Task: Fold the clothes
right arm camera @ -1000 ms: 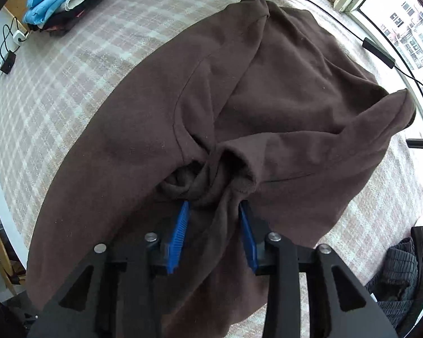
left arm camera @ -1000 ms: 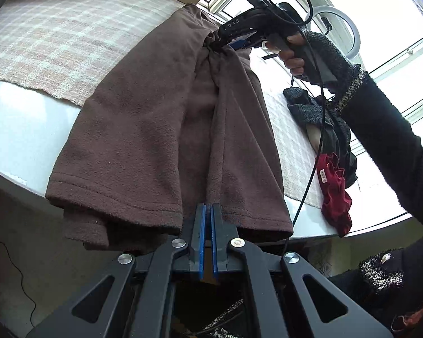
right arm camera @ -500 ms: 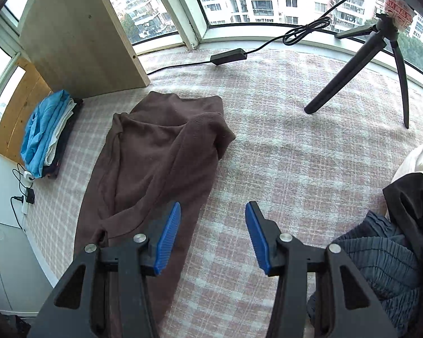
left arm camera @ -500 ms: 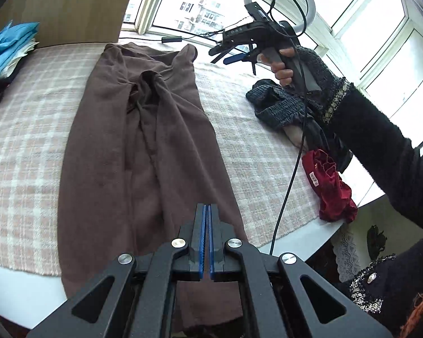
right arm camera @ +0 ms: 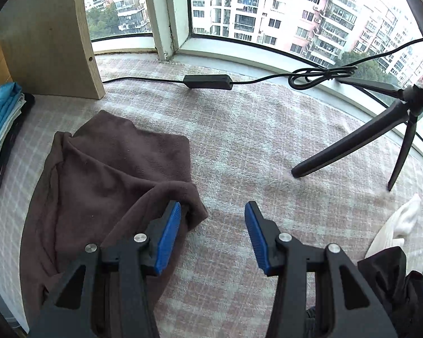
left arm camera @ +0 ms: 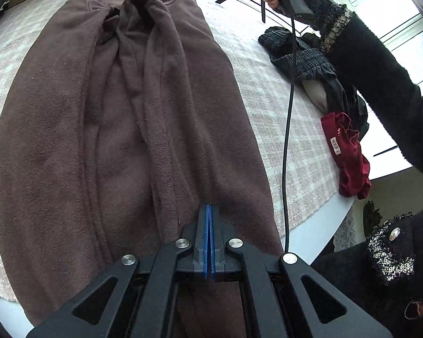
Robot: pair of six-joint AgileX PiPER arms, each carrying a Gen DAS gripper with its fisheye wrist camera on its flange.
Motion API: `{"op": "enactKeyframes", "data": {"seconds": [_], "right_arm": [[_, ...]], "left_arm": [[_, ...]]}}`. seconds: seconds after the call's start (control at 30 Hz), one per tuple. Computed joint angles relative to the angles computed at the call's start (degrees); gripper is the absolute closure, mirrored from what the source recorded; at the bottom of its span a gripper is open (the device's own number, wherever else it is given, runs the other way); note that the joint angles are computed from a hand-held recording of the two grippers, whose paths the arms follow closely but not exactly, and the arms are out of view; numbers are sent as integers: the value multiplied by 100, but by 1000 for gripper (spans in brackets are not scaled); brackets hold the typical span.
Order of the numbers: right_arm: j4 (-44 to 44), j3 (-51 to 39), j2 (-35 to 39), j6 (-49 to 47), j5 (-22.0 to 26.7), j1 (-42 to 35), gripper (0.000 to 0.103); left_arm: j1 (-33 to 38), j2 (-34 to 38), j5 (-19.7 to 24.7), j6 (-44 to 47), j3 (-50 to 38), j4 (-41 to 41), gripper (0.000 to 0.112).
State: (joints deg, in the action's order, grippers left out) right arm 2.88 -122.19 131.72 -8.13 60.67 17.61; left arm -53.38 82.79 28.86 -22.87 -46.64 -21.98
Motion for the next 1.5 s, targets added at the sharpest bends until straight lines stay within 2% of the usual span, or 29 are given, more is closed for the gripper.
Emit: {"op": "enactKeyframes", "data": {"seconds": [0.03, 0.13, 0.23, 0.27, 0.33, 0.43, 0.47, 0.57, 0.6, 0.63, 0.73, 0.87, 0.93, 1.0, 1.07, 1.13, 1.17, 1.27, 1.33, 1.37, 1.43, 1.47, 1.5], "right_arm": [[328, 573, -359, -342, -216, -4, 56], [1669, 2292, -1305, -1859, -271, -132, 56], [2049, 3276, -1482, -2390, -394, 139, 57], [1893, 3459, -1485, -2368, -668, 283, 57], [1433, 3756, -1470, -2130, -1185, 612, 64], [1042, 3790, -1746, -1474, -1378, 567, 64], [1151, 3857, -1861, -1446, -1433, 455, 64], [2293, 4707, -2694, -2211, -1252, 179, 64], [2375, 5169, -2936, -2283, -1397, 308, 64], [2304, 5562, -3155, -2178, -1536, 507, 64], [1569, 6361, -3116, -1300, -2242, 1405, 65], [1385, 7014, -3864, -82, -2437, 1730, 67], [1276, 7670, -4779, 549, -2520, 1870, 67], [800, 8273, -5601, 1634, -2568, 2293, 67], [313, 8857, -6179, 2780, -2575, 2925, 67], [-84, 9321, -6292, 3926, -2689, 3724, 67], [-290, 9498, -6242, 4499, -2760, 4162, 67], [-1374, 9466, -6032, 6102, -2203, 5535, 67], [-1370, 9382, -6166, 6439, -1770, 5813, 67], [-1295, 9341, -6246, 6482, -1576, 5881, 67], [-1481, 9339, -6590, 6911, -1425, 6097, 67], [-1628, 9325, -6712, 7149, -1387, 6226, 67], [-1754, 9316, -6690, 7248, -1548, 6256, 67]], "left_arm": [[5, -7, 0, 3, 5, -22, 112], [17, -42, 5, 33, 31, -58, 112], [35, -64, 27, 141, 50, -121, 112], [35, -86, 72, 188, 50, -113, 112], [-33, -116, 177, 219, 24, 39, 112], [11, -157, 414, 481, -44, -49, 112], [79, -232, 507, 651, -38, -182, 112], [318, -891, 735, 990, 127, -416, 112], [361, -1126, 860, 917, 135, -254, 112], [455, -1398, 1046, 849, 156, -55, 112], [1061, -2236, 1801, 1091, 261, 153, 112], [2475, -3141, 3012, 2343, 410, -118, 109], [3281, -3330, 3431, 3185, 559, -475, 108], [3913, -3460, 3698, 4009, 862, -919, 108], [3911, -3412, 3621, 4440, 1159, -1135, 108], [3389, -3314, 3261, 4568, 1474, -1372, 108], [3028, -3290, 2995, 4572, 1645, -1501, 108], [1461, -2797, 1721, 4179, 2093, -1711, 108], [804, -2751, 1087, 3839, 2166, -1680, 107], [652, -2749, 1021, 3618, 2113, -1545, 107], [817, -3048, 1333, 3524, 2062, -1448, 107], [930, -3212, 1509, 3510, 2038, -1423, 107], [1004, -3427, 1699, 3326, 2005, -1226, 107]]}}
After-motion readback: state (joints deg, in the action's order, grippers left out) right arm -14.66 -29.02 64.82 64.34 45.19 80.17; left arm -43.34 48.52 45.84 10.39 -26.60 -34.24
